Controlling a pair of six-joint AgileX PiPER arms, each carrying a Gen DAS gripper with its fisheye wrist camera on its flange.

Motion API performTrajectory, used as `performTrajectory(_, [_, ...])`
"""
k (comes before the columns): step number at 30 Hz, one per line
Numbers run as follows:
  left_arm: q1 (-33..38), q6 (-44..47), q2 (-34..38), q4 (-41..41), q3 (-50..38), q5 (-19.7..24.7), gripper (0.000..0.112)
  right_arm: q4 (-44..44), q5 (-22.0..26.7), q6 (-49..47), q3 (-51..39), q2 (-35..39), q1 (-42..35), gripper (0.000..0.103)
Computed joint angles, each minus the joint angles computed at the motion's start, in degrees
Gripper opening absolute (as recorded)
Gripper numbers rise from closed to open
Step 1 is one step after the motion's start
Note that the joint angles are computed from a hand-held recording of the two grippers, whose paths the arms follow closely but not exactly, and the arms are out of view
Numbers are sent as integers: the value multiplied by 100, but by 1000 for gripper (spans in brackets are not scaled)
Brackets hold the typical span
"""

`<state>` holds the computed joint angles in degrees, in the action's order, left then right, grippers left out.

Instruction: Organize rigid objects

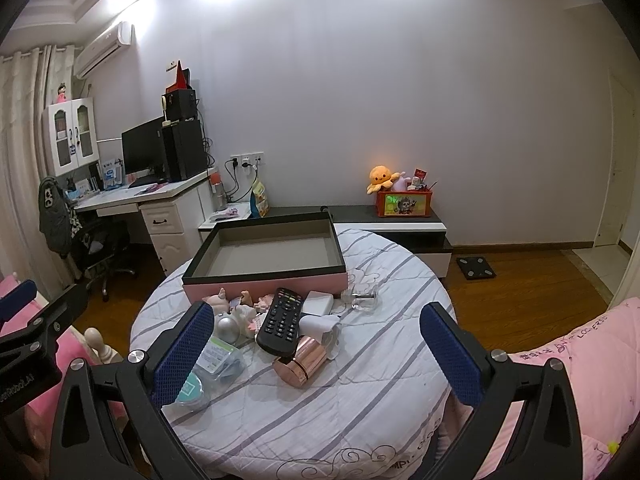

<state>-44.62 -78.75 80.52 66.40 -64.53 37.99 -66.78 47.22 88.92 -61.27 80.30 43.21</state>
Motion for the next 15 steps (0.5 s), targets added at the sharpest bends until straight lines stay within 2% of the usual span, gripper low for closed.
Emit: performTrajectory(15, [1, -118, -31, 100, 54, -45, 103, -85, 34, 72, 21, -20, -9, 103])
